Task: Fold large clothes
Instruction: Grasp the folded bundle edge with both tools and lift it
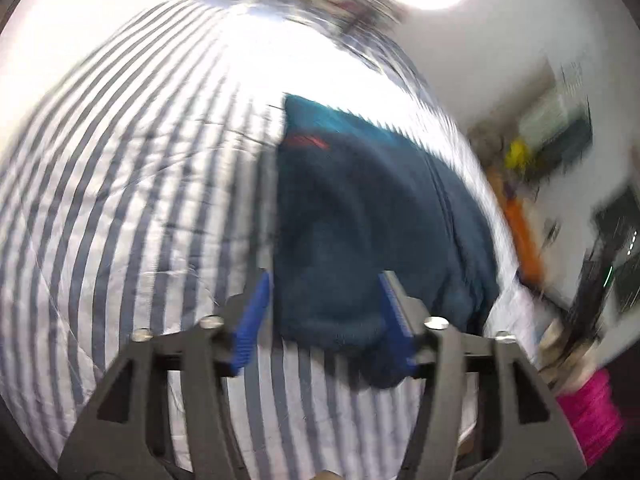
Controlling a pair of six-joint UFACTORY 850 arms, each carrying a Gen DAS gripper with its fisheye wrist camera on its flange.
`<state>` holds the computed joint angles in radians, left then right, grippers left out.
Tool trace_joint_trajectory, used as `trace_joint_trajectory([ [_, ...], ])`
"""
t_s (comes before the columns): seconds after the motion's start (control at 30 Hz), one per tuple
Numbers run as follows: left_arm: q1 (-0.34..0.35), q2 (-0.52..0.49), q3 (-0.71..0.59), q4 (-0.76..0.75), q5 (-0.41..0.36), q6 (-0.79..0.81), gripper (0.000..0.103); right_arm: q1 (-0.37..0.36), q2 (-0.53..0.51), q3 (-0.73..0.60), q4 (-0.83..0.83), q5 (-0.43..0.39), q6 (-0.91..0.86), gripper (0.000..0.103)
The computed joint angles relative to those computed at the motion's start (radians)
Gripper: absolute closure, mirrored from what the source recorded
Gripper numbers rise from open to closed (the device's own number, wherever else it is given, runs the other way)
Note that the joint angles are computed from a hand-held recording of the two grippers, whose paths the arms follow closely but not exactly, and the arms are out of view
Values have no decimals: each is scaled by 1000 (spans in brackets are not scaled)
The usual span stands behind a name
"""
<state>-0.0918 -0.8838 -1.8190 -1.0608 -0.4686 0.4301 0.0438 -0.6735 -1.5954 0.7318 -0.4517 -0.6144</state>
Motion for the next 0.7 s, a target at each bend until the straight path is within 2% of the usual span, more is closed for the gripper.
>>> trace_joint_trajectory([
  [0.1, 44, -44, -36, -179, -71, 44, 41, -31, -63, -79, 108, -78, -34, 23],
  [0.2, 62, -97, -96, -213, -93, 0, 40, -40, -122, -148, 98, -103, 6, 19],
  [0.3, 78, -185, -205, -240, -179, -37, 40, -53, -185, -217, 111, -148, 36, 17],
  [0.4, 76, -273, -328, -204, -255, -104, 40, -55, -252, -299, 90, -205, 79, 17],
  [0.47, 73, -315, -390, -183, -290, -134, 40, -60, -304, -362, 86, -275, 103, 17],
  [0.53, 66, -360, -463, -131, -306, -183, 40, -60, -354, -428, 82, -331, 119, 18],
  [0.7, 56, -454, -623, -59, -333, -277, 40, -56, -425, -529, 106, -394, 113, 19],
])
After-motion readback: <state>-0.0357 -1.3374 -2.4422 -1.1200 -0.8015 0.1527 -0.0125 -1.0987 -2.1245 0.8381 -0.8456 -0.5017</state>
